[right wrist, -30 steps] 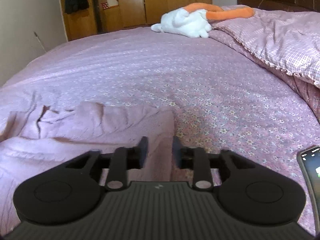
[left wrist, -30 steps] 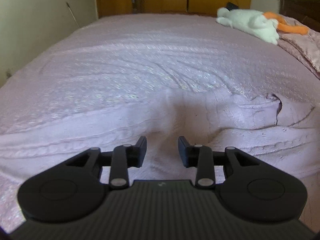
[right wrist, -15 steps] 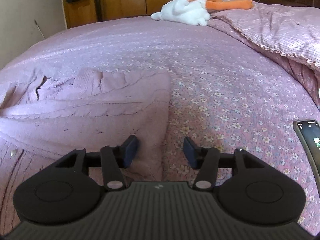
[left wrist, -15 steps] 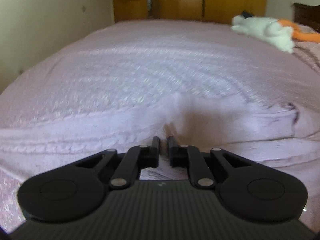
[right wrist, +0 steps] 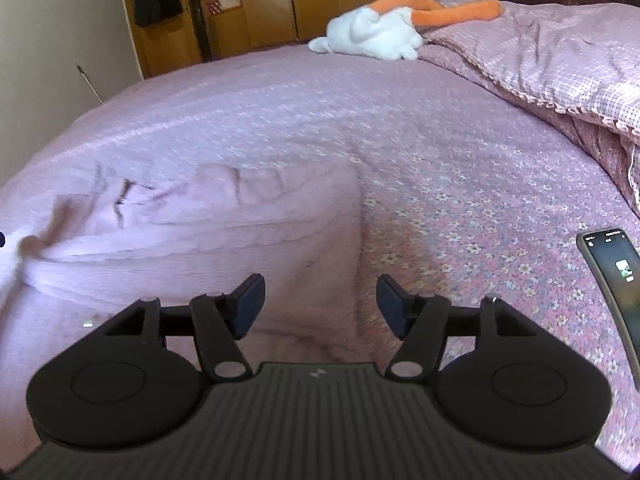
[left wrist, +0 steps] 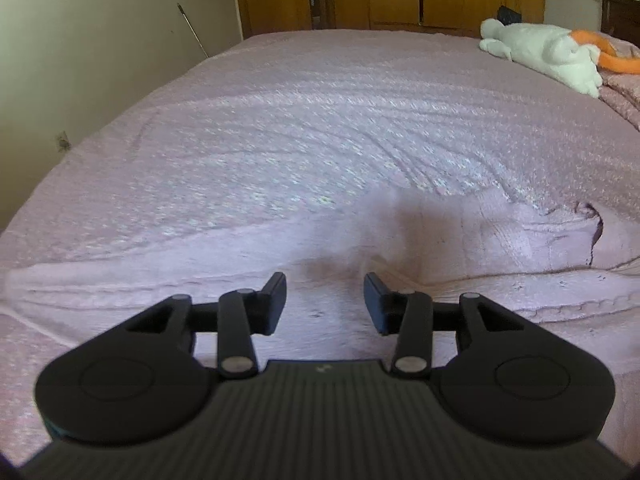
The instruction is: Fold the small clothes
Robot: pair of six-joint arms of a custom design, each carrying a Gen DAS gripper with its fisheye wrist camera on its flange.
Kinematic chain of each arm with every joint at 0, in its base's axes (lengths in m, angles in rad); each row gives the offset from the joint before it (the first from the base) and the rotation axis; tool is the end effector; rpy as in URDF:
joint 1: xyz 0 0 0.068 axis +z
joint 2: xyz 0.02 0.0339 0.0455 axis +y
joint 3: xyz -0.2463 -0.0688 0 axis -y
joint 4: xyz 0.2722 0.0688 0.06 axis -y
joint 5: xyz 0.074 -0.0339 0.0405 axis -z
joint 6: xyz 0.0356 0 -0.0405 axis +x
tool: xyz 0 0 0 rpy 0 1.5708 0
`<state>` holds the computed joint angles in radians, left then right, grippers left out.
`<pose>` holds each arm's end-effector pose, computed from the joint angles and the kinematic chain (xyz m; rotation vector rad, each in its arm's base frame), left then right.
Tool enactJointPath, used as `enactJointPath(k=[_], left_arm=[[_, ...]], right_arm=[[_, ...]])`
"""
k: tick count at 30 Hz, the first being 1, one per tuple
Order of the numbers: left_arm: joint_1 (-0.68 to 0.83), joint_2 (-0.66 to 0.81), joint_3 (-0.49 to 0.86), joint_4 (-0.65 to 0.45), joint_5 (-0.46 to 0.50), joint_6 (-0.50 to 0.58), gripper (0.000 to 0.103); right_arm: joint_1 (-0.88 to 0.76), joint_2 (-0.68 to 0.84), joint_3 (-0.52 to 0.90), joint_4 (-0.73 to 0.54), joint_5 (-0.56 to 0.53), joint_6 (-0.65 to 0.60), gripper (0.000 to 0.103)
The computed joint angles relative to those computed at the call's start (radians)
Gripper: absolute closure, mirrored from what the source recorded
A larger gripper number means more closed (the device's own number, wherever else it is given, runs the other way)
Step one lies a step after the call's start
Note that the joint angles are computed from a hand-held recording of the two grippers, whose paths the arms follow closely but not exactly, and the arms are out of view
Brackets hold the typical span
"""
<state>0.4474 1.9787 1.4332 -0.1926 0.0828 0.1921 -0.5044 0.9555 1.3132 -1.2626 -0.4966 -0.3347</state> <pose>0.4183 0.1974 0.1760 -0.2528 2.3031 0.2309 0.1630 -0.0706 0.3833 -0.0061 2.3439 0.2117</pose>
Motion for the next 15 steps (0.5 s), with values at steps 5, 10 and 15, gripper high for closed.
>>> enactJointPath(k=[5,10,15], left_arm=[[0.066,-0.071,-0.013,-0.024,-0.004,-0.027,0.058],[0.169,-0.103,0.037,-0.073,0.025,-0.023,0.058],[0.274,-0.092,0.148,-0.126,0.038,0.027,0.058]], right_arm=[[0.001,-0.043,0.067,-0.09,-0.051,-0.005,0.034],[0.031,-0.055,0.169,-0.199,-0.103,-0.001,0.034],[0.148,-0.098,0.201,-0.252,-0.074,0.065,0.034]])
